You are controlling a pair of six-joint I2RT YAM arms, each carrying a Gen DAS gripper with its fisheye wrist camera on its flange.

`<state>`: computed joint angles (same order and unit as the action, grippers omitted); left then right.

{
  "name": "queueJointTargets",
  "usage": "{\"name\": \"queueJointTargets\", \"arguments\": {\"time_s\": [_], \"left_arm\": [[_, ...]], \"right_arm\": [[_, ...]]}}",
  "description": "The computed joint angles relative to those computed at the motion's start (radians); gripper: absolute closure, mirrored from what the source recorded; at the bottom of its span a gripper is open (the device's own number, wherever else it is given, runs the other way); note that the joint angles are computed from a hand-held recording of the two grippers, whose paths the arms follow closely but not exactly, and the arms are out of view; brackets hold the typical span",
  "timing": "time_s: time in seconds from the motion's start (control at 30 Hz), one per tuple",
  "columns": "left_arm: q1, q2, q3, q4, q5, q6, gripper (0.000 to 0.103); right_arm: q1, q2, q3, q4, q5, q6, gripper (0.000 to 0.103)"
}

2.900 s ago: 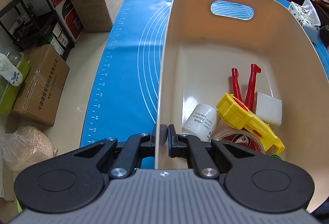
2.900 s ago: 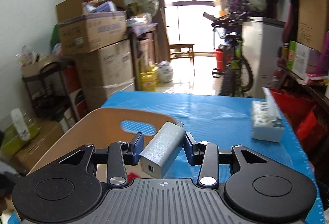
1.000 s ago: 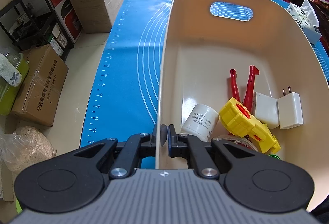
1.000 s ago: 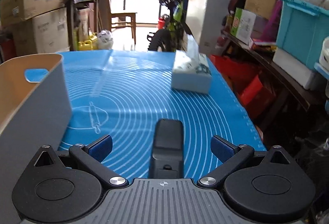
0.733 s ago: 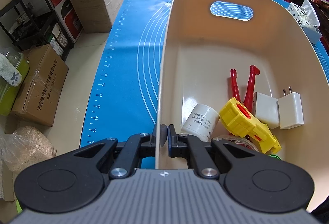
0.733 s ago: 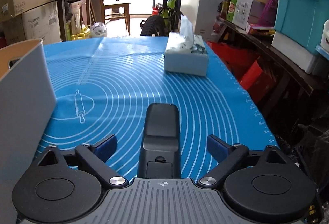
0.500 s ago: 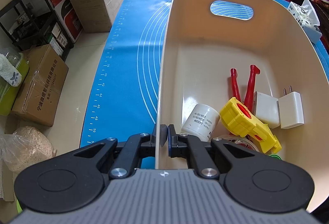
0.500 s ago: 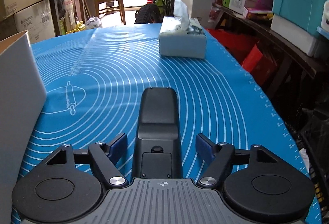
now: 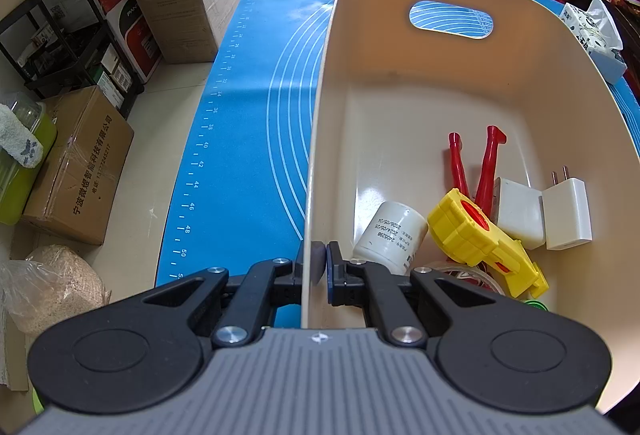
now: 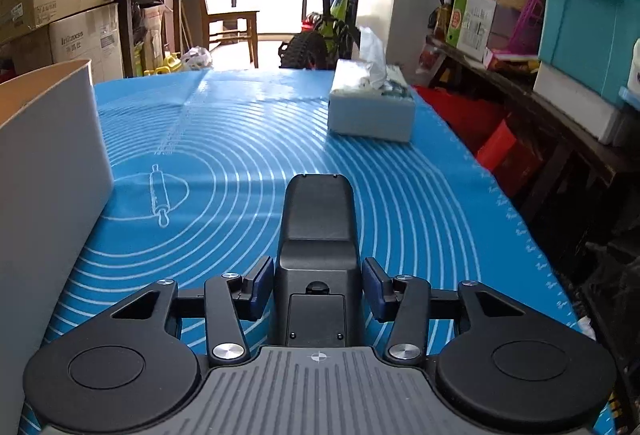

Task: Organize rigid objects
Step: 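Move the right gripper to the black remote and grasp it, then lift the black remote into the basket and open the right gripper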

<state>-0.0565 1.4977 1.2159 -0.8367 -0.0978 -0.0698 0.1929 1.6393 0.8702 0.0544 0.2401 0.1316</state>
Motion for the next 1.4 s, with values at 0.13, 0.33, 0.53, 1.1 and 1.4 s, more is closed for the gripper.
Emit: {"name": "queueJointTargets", "arguments": {"time_s": [0.13, 0.33, 0.53, 1.1, 1.4], "left_arm": [[0.0, 0.0, 0.0, 0.0, 0.0, 0.0, 0.095], [0.001, 0.001, 0.0, 0.0, -0.001, 0.001, 0.095], [0.0, 0.001, 0.001, 0.0, -0.001, 0.001, 0.095], [-0.002, 0.002, 0.002, 0.0, -0.003, -0.002, 0.095], [-0.003, 0.002, 0.001, 0.0, -0.002, -0.002, 0.095]], "right_arm": [[-0.008, -0.023, -0.003, 0.003, -0.007, 0.009, 0.05], [-0.004, -0.071, 0.007, -0.018, -0.016, 0.015, 0.05], [0.036, -0.17, 0.013, -0.034, -0.033, 0.015, 0.05], [0.221, -0.206, 0.203, -0.166, -0.108, 0.064, 0.05], [0.333, -0.1, 0.331, -0.267, -0.125, 0.099, 0.05]]}}
